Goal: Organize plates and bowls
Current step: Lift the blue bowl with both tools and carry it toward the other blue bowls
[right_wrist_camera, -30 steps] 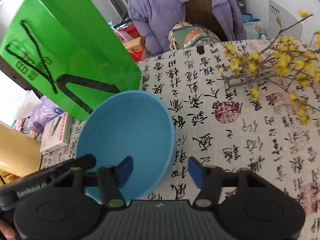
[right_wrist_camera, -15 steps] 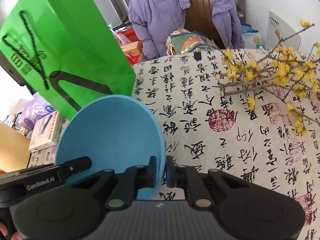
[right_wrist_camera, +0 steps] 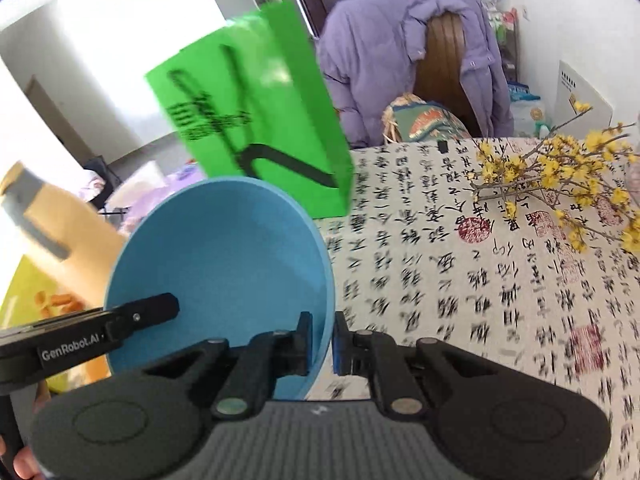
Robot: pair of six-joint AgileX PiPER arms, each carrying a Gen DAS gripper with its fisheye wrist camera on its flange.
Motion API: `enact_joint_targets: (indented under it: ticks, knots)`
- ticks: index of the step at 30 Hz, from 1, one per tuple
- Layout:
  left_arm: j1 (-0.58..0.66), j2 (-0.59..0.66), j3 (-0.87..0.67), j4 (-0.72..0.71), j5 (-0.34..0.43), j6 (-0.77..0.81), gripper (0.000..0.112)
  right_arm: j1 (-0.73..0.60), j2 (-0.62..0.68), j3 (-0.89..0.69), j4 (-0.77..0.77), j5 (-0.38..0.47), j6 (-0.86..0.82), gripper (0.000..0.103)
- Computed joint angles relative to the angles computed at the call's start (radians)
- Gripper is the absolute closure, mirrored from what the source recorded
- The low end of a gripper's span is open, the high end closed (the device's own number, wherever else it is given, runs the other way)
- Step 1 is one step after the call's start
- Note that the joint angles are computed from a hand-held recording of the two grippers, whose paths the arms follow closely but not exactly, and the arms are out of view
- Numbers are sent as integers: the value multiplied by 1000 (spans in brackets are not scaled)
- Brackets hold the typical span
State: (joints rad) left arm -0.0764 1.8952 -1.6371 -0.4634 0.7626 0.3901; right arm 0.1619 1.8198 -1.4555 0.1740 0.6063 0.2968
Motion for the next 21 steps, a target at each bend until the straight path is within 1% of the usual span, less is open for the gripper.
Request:
enact_joint_targets:
  ticks: [4, 7, 10, 12, 14, 16, 18, 20, 21]
  knots:
    - [48, -205, 216, -61, -37, 82, 101, 71, -173, 150, -67, -21, 89, 94]
    - [89, -356, 367, -108, -53, 159, 102, 141, -304, 254, -156, -23, 200, 94]
    - [155, -499, 502, -178, -38, 258, 102, 214, -425, 351, -232, -20, 306, 93]
    - [203, -595, 594, -227, -25, 324, 102, 279, -507, 421, -316, -18, 409, 93]
    - [255, -697, 694, -270, -12, 397, 102, 375, -578, 479, -432, -4, 563, 93]
    - [313, -780, 771, -297, 28, 447, 101, 478, -635, 530, -560, 25, 725, 93]
    - [383, -850, 832, -317, 84, 498, 102, 592, -681, 571, -662, 80, 867, 93]
    - [486, -925, 899, -351, 164, 584, 101, 706, -718, 607, -734, 140, 985, 93]
    - [552, -961, 927, -362, 220, 626, 101, 759, -733, 624, -758, 167, 1036, 93]
